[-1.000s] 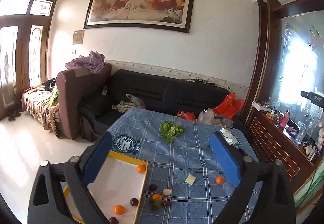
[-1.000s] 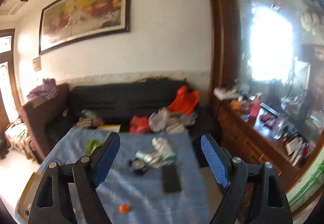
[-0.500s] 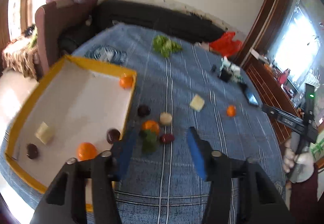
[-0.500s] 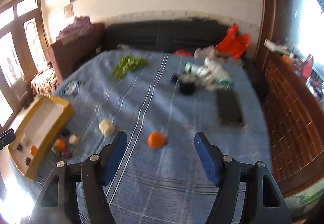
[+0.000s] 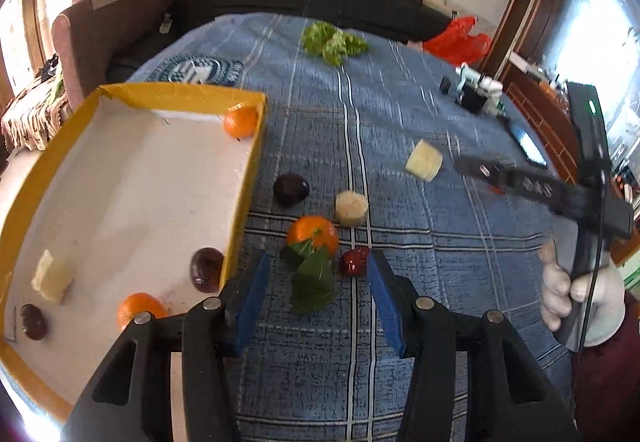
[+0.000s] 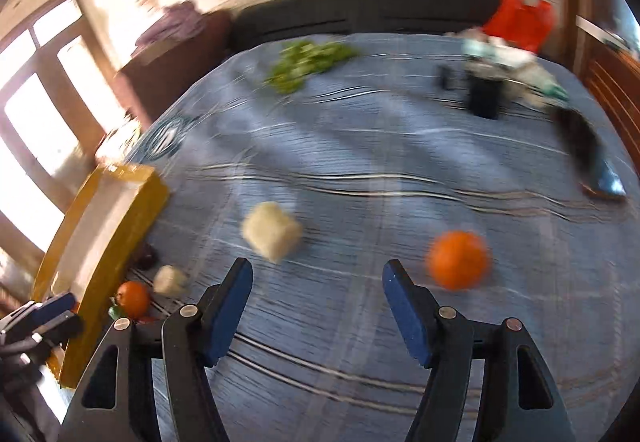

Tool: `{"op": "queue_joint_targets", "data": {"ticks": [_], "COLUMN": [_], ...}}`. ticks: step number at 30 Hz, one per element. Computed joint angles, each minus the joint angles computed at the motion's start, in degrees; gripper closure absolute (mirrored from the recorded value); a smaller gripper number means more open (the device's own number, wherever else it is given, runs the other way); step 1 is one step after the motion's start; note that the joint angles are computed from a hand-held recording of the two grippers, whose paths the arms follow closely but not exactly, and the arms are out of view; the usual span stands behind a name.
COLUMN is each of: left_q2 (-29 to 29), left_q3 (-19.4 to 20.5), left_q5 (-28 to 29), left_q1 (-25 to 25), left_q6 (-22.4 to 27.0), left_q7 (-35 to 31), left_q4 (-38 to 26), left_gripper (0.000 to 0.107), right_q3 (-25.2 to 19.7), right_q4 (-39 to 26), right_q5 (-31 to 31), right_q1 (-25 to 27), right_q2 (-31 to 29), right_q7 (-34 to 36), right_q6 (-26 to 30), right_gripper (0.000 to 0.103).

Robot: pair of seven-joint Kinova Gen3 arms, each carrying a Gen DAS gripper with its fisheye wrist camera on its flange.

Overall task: Organize fruits
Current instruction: 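Grasp the leafy tangerine with the left tool while the right tool grasps the white block, then carry leafy tangerine and white block into the yellow tray and release both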

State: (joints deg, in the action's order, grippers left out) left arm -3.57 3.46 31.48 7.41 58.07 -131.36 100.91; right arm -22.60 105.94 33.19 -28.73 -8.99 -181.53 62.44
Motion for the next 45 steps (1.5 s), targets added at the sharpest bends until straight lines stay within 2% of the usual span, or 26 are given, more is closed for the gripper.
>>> {"op": "queue_joint_targets", "data": {"ticks": [9, 12, 15, 18, 19, 20, 21, 26, 29, 35, 40, 45], "left_q2": [5.63, 6.27, 6.31, 6.05, 5.87, 5.83, 5.66, 4.75, 3.42, 0.33, -2.50, -4.18], "left_q3": [3.79, 4.34, 4.39, 4.48, 4.51, 4.54, 4.46, 4.09, 3.19, 1.31, -2.07, -5.99], "left_q5": [-6.52, -7.85, -9.16, -9.29, -9.31, -9.25, -8.92, -7.16, -3.43, 0.45, 4.18, 5.48], "left_q1": [3.34, 3.97, 4.23, 4.27, 4.32, 4.39, 4.32, 3.98, 3.07, 2.17, 0.10, -3.73], "left_q6": [-2.46, -3.93, -5.02, -5.62, -5.98, -6.33, -6.86, -7.81, -7.79, -7.25, -4.45, -2.71], "left_q7": [4.01, 5.20, 7.11, 7.19, 7.07, 6.97, 6.68, 4.44, 0.65, -1.21, -3.16, -3.34], "left_q4": [-2.62, -2.90, -2.92, -2.60, -2.33, -2.14, -1.75, -0.50, 1.14, 2.60, 2.65, 2.18], "left_gripper": [0.058, 0.062, 0.071, 0.071, 0.071, 0.071, 0.070, 0.072, 0.073, 0.073, 0.073, 0.073], "right_q3": [3.77, 5.01, 5.99, 6.78, 6.68, 6.59, 6.78, 6.49, 5.02, 1.74, -0.79, -2.87], "right_q4": [-2.82, -3.04, -3.02, -2.56, -2.66, -3.10, -3.32, -2.94, -2.37, -2.24, -3.50, -7.45], "right_q5": [1.75, 1.53, 1.12, 0.73, 1.21, 1.78, 1.46, 0.61, 1.40, 3.26, 3.68, 5.81], "right_q1": [-1.23, -1.94, -2.57, -2.94, -3.26, -3.66, -3.85, -4.43, -5.08, -5.93, -6.61, -8.88], "right_q2": [5.76, 6.99, 7.97, 8.34, 8.54, 8.95, 9.01, 7.56, 6.06, 3.39, 2.35, 4.13], "right_q7": [0.37, 1.27, 2.36, 2.54, 2.20, 2.26, 3.08, 1.97, -0.54, -4.24, -5.46, -5.06], "right_q6": [-1.91, -2.52, -2.76, -3.69, -3.24, -2.35, -2.27, -2.05, -0.89, 1.73, 2.93, 4.51], "right_gripper": [0.030, 0.030, 0.030, 0.030, 0.034, 0.051, 0.055, 0.055, 0.055, 0.055, 0.055, 0.054]}}
